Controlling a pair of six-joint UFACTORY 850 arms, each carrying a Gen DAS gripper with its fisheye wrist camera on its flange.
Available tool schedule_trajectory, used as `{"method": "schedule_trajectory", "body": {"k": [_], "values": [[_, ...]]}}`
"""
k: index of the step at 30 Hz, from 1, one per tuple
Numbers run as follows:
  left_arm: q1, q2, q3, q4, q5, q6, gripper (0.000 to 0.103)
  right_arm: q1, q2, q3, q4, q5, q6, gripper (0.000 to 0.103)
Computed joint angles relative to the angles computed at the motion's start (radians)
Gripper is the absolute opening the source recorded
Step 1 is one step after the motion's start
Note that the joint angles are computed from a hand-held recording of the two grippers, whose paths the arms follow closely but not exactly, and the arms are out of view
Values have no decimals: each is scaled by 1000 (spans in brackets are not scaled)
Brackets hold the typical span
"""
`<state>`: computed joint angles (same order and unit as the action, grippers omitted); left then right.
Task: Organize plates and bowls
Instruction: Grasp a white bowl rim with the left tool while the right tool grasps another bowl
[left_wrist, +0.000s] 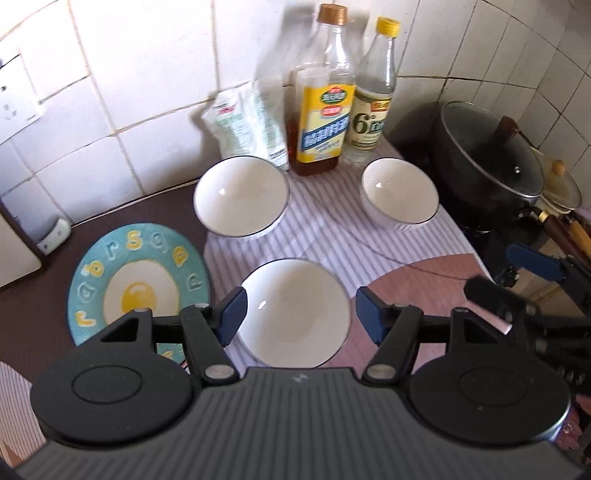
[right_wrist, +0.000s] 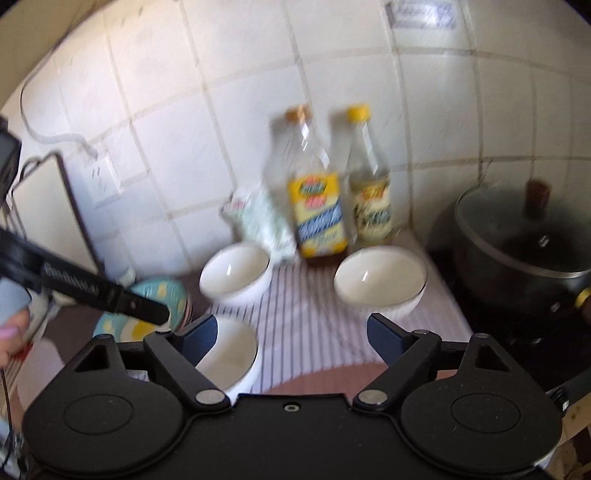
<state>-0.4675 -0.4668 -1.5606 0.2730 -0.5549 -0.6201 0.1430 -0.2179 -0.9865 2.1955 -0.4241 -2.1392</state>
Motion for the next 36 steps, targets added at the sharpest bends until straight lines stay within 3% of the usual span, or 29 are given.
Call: {"method": "schedule_trajectory", "body": {"k": [1, 5, 8, 11, 20, 26, 28, 32, 34, 36], "values": [[7, -17, -29, -65, -6, 56, 64, -7, -7, -21, -60, 7, 83, 79], [25, -100, -159, -200, -44, 189, 64, -34, -48, -96, -185, 17, 300, 71], [19, -156, -239, -154, -48, 157, 64, -35, -88, -152, -254, 82, 402, 66], [8, -206, -306, -66, -54, 90, 64, -52, -141, -205, -341, 75, 518, 60], [4, -375, -481, -60, -33, 51, 64, -76, -312, -334, -490, 103, 816, 60], [-3, -490, -577, 1, -5, -34, 64, -89, -391, -398, -503, 99, 914, 59], [-11, -532, -626, 44, -25, -58, 62, -89, -415, -417, -471, 110, 885, 58], [-12, -619, -746, -12, -72, 4, 62, -84, -462, -461, -519, 143, 936, 55], [-11, -659, -807, -46, -109, 28, 62, -83, -477, -474, -523, 147, 950, 47], [-10, -704, -881, -72, -158, 46, 55, -86, -487, -482, -490, 134, 928, 39]]}}
